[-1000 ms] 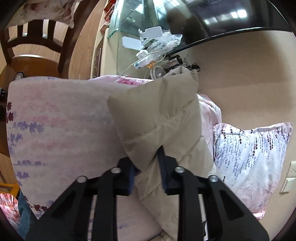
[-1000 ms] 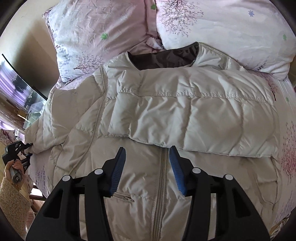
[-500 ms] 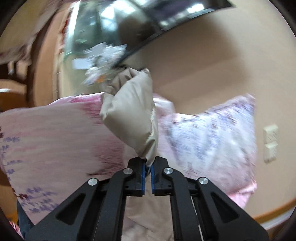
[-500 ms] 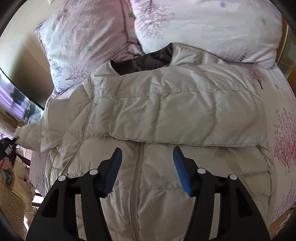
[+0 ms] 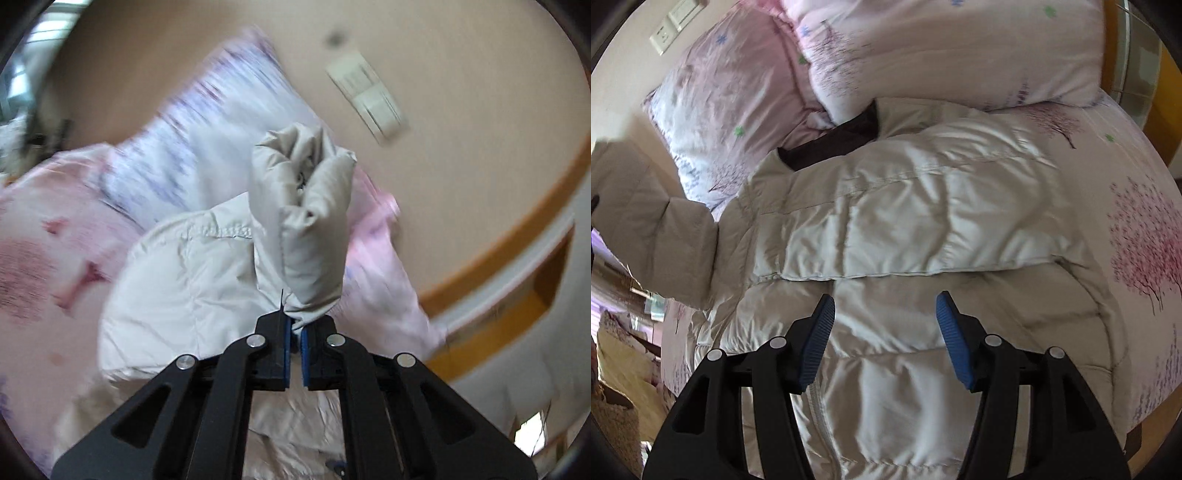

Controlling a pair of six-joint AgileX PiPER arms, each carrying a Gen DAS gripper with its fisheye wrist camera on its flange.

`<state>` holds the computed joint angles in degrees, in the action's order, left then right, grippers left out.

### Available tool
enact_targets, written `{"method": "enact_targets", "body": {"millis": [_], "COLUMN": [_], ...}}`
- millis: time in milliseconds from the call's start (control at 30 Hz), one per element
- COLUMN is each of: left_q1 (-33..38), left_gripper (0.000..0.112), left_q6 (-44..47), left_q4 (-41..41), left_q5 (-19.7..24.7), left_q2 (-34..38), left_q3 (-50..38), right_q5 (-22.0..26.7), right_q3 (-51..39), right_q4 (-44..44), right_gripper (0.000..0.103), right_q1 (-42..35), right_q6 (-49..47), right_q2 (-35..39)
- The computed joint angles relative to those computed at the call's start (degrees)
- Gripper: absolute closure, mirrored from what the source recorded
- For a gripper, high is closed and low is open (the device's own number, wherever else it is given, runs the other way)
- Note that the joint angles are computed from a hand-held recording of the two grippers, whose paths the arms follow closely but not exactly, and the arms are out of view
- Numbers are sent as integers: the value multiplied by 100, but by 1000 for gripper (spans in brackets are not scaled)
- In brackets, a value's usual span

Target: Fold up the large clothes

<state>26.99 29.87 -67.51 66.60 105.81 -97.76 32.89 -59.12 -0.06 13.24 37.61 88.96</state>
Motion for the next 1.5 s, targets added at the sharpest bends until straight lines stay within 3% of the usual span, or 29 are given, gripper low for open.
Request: {"method": "enact_targets", "body": {"millis": [200, 433, 600, 633, 700, 733, 767, 900, 967, 1133, 1233, 1267, 1400, 1500], "left_q1": [-1526, -3074, -3643, -3679, -3594, -3520, -3424, -2988, -2544, -1324, -754, -605, 179, 551], "left_gripper": [107, 107, 101, 95, 72, 44, 35, 35, 35, 30, 28, 27, 20, 18], "left_q6": [345, 56, -548, -563, -233, -31, 223, 926, 1133, 1217, 961, 972, 1111, 1140], "left_q4": [448, 1834, 3021, 3138, 3084, 2982, 2890, 2732, 2632, 2763, 3343, 3409, 3470, 3541], "left_q5": [-641, -1758, -1877, -1854, -1591, -1473, -1498, -1441, -1468, -1345, -1322, -1378, -1363, -1464], "left_q2": [-410, -195, 212, 188, 133, 28, -126, -670, -909, -1052, -1067, -1072, -1104, -1188], "left_q3": [938, 1399, 1409, 1436, 1527, 1664, 1871, 2470, 2724, 2948, 2903, 2928, 3003, 3108], "right_q5": [-34, 52, 114, 99, 55, 24, 6, 282, 551, 867, 939, 816, 268, 240], "right_q3": [546, 1005, 948, 860, 705, 595, 509, -85, -468, -1235, -1387, -1330, -1087, -1086], "right_q4": [-70, -50, 359, 620, 1131, 1556, 1938, 4058, 4598, 4390, 4514, 4527, 4313, 3866], "right_gripper": [44, 44, 44, 44, 44, 44, 44, 44, 44, 45, 86, 91, 94, 94], "right_q1": [-353, -903, -1405, -1528, -1659, -1741, -1803, -2013, -1970, -1704, -1635, -1592, -1510, -1543], "right_q6": [107, -4, -568, -828, -1299, -1680, -2003, -3682, -4046, -3636, -3694, -3727, -3509, -2929], "right_q2": [-455, -871, -922, -875, -783, -692, -606, 141, 606, 1530, 1817, 1777, 1459, 1558]}}
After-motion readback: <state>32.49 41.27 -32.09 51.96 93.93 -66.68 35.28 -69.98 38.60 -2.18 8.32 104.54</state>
